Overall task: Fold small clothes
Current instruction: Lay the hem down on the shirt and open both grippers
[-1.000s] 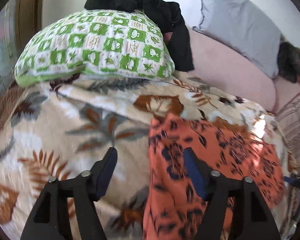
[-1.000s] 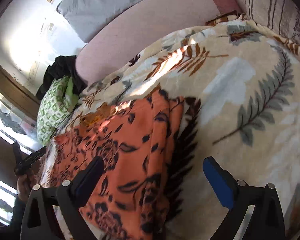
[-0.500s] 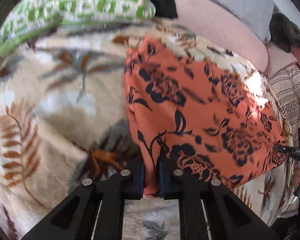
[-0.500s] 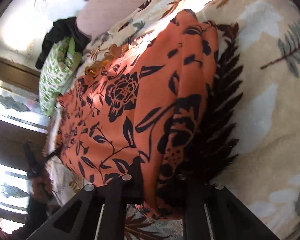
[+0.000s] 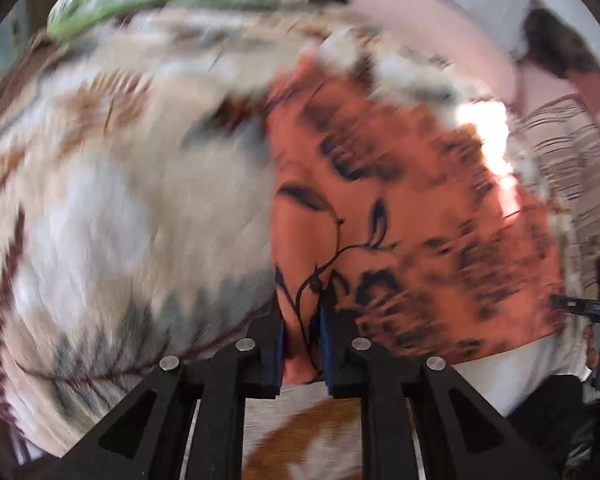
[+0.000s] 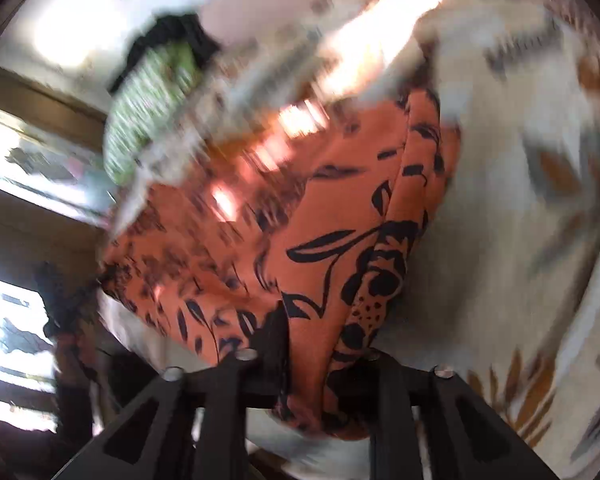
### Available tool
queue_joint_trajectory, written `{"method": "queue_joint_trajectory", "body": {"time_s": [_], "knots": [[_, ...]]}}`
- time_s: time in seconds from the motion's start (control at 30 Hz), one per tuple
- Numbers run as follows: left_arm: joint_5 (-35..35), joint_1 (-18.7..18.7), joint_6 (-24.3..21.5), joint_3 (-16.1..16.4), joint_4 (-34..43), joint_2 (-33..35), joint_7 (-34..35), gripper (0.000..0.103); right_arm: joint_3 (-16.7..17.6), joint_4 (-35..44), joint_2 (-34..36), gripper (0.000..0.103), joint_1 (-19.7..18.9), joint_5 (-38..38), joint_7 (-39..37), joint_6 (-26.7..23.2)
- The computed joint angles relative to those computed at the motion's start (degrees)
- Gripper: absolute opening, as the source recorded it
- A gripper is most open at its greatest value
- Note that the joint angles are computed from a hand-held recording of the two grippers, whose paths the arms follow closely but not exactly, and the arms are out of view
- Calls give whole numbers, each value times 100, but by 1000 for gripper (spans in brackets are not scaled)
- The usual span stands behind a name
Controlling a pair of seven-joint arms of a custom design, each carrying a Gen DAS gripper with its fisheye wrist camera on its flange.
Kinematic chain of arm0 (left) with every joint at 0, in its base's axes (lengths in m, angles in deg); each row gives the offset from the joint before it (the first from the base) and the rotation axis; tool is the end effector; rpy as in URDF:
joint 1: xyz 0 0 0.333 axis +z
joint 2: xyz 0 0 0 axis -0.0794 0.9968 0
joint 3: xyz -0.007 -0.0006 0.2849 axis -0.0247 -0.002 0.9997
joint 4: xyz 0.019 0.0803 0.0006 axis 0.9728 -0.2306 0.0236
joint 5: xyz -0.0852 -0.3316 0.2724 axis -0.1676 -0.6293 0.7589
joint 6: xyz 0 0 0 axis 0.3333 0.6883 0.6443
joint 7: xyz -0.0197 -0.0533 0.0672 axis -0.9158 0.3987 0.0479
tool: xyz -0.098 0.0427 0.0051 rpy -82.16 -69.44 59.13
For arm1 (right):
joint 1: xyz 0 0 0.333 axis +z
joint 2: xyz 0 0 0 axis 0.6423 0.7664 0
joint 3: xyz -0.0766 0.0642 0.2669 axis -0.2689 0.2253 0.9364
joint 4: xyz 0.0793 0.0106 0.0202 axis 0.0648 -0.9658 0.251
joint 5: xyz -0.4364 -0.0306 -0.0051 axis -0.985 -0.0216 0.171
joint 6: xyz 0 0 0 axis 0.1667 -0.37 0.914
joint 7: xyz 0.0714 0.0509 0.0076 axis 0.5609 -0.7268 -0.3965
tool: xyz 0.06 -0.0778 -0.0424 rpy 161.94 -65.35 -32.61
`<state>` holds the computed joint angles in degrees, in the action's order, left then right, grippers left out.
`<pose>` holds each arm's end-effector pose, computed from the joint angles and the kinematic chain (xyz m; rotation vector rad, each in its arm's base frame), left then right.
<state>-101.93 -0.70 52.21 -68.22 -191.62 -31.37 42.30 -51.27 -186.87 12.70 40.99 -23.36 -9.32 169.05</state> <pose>0.4476 0.0572 0.4131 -2.2614 1.9321 -0.7192 0.5651 -0.0173 0.4317 -1.9893 1.8121 0.3019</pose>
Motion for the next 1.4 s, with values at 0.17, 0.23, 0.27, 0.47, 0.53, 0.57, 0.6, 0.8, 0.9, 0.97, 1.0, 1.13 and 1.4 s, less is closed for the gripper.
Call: {"method": "queue_joint_trajectory", "body": {"time_s": [0.17,0.23,0.27,0.47,0.53,0.57,0.6,0.8,0.9,0.97,1.0,1.13,1.4], "knots": [[27,42,583,-68,176,-245,27,23,-235,-336,-423,81,-86,1225,-419,903],[-15,-191,850,5,396,-137,265,27,-273,23,-178,81,-63,1404,-418,1026],[-91,-328,880,65,514,-48,393,29,-234,301,58,81,-49,1405,-310,1089],[-297,-687,1080,-95,847,713,581,33,183,1729,1452,68,-10,109,323,1642],[237,-419,1111,-453,823,883,161,33,243,1762,1533,15,75,-724,611,1749],[472,-314,1081,-566,839,983,-65,33,278,1627,1423,9,104,-958,633,1984],[455,-346,1123,-516,850,1072,-61,33,314,1435,1254,8,152,-1221,660,2276],[674,-284,1197,-558,825,962,-280,33,300,1386,1488,9,37,-1688,1363,2701],[588,-470,1524,-419,644,640,-89,33,315,1083,1178,19,126,-2163,1529,2918],[534,-585,1562,-330,715,685,78,36,290,894,940,66,174,-2652,2026,3146],[620,-552,1575,-374,762,782,72,40,295,726,762,75,181,-2664,2198,3340],[1384,-121,1339,-709,1133,1469,-624,41,88,561,228,76,390,202,551,2676],[1104,-185,1343,-516,878,894,-813,42,222,932,927,76,-47,1531,722,1991]]}}
